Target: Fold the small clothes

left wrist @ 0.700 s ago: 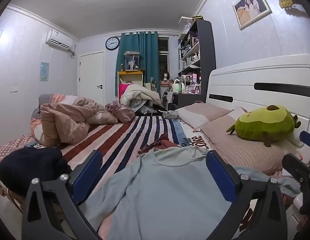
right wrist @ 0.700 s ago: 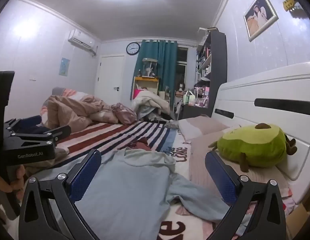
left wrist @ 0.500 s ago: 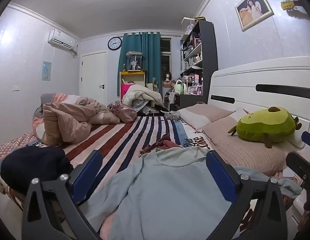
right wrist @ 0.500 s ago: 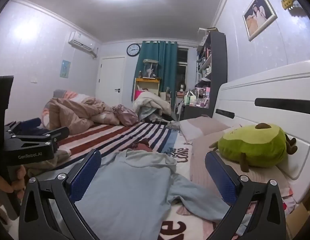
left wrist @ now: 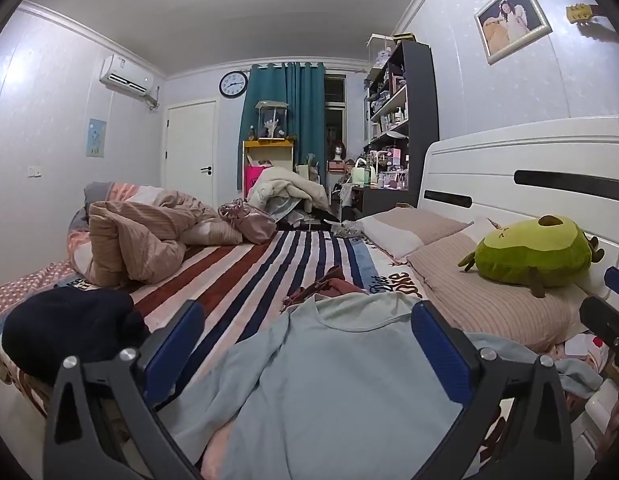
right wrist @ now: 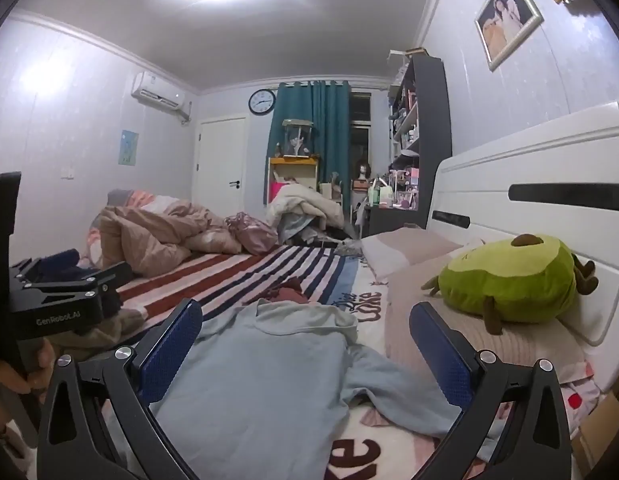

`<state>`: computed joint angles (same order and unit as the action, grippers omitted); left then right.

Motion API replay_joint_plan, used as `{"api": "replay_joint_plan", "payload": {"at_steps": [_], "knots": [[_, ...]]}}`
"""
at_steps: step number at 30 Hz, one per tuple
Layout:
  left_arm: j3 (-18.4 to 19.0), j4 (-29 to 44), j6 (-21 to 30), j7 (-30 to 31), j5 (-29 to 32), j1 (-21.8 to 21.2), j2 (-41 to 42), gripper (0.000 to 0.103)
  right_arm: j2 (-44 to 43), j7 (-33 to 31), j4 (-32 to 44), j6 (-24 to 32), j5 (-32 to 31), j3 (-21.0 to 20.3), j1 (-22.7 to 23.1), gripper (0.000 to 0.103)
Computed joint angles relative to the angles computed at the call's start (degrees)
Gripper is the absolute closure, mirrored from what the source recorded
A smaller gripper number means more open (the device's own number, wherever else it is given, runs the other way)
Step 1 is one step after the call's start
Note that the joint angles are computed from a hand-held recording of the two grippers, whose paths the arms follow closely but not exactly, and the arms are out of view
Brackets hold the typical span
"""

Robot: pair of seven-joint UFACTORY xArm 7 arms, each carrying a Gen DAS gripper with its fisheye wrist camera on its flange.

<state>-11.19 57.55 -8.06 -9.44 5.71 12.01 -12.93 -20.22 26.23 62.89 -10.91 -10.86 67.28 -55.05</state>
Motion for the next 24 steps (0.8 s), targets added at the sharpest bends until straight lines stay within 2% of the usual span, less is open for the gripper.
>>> {"api": "replay_joint_plan", "payload": {"at_steps": [4, 5, 10, 15, 24], "knots": [[1.55, -0.05, 0.25, 0.49, -0.35, -1.48, 0.11, 0.001, 0.07, 0.10, 0.03, -0.07, 0.08, 0.37, -0.57, 0.000], [0.57, 0.47, 0.63, 0.23, -0.19, -0.50, 0.40, 0.001, 0.07, 0.09, 0.00, -0.09, 0.08, 0.34, -0.52, 0.000], [0.41, 0.60, 0.67, -0.36, 0.39, -0.17, 0.57, 0.001, -0.05, 0.27, 0.13, 0.24, 0.09, 0.80, -1.03, 0.000], [1.56, 0.52, 0.64, -0.13, 0.41, -1.28, 0.59, 0.001, -0.51, 0.88, 0.37, 0.45, -0.03, 1.51, -1.80, 0.000], [1.48, 0.94, 1.07, -0.45, 0.91, -1.02, 1.11, 0.001, -0.80, 2.42, 0.63, 0.69, -0.47, 2.36, -2.71, 0.000]]}}
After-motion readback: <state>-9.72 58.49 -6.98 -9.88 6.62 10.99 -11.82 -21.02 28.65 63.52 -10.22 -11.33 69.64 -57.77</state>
